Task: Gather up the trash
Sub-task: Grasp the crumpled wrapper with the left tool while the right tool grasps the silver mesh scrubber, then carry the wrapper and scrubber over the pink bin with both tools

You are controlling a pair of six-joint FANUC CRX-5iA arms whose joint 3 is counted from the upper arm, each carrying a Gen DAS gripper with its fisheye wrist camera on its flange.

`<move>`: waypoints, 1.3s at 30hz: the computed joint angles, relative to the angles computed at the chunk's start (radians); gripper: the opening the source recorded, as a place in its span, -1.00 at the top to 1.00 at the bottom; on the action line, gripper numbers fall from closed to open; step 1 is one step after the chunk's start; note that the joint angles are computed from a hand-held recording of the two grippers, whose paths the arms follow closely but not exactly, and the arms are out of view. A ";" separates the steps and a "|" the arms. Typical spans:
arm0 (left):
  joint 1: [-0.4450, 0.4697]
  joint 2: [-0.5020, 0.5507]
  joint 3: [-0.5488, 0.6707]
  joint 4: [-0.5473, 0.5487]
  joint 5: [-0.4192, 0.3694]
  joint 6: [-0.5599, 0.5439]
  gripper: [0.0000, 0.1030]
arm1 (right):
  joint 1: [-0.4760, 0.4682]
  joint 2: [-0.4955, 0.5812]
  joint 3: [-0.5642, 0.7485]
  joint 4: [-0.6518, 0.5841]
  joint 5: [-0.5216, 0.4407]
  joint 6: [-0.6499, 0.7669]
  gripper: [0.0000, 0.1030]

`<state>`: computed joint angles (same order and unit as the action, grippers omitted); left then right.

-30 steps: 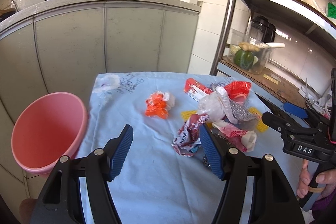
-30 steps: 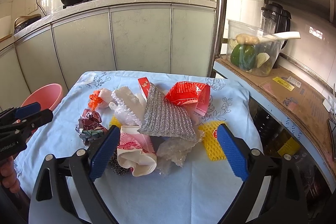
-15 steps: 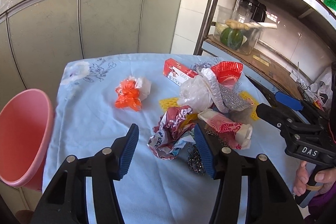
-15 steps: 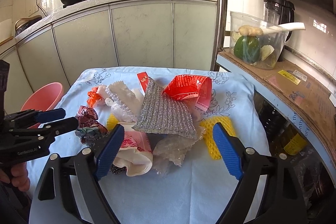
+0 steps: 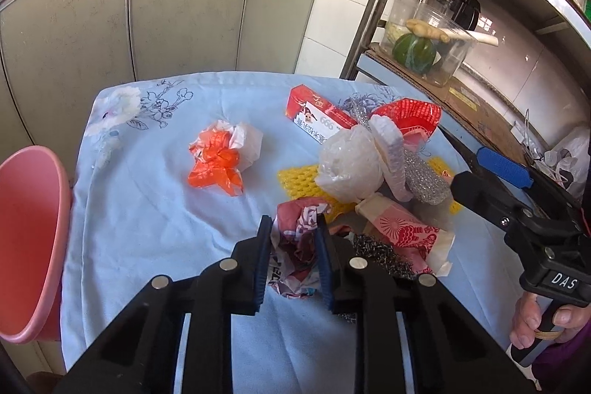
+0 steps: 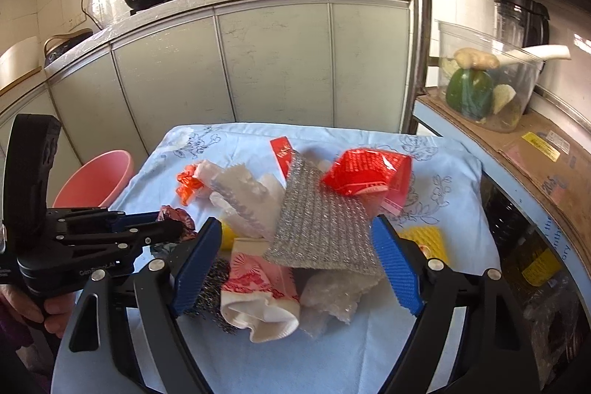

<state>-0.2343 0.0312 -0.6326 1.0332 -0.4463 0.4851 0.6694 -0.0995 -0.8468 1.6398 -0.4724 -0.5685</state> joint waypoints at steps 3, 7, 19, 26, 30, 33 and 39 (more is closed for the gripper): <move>0.014 -0.025 -0.021 0.031 -0.013 -0.029 0.59 | -0.021 0.015 0.020 0.045 0.040 -0.011 -0.62; 0.036 -0.072 -0.051 0.051 -0.020 -0.056 0.60 | -0.023 0.056 0.065 0.040 0.067 0.020 -0.47; 0.113 -0.153 -0.107 0.130 -0.055 -0.121 0.60 | 0.033 0.166 0.174 -0.203 0.028 0.217 0.26; 0.141 -0.167 -0.128 0.222 -0.077 -0.188 0.60 | 0.052 0.103 0.157 -0.205 -0.003 0.197 0.30; 0.151 -0.182 -0.146 0.293 -0.080 -0.238 0.60 | 0.034 0.062 0.154 -0.168 0.040 0.159 0.30; 0.164 -0.199 -0.158 0.336 -0.081 -0.262 0.60 | 0.006 0.042 0.162 -0.111 0.106 0.106 0.30; 0.204 -0.242 -0.184 0.409 -0.059 -0.300 0.60 | -0.088 0.063 0.221 0.135 0.290 -0.085 0.30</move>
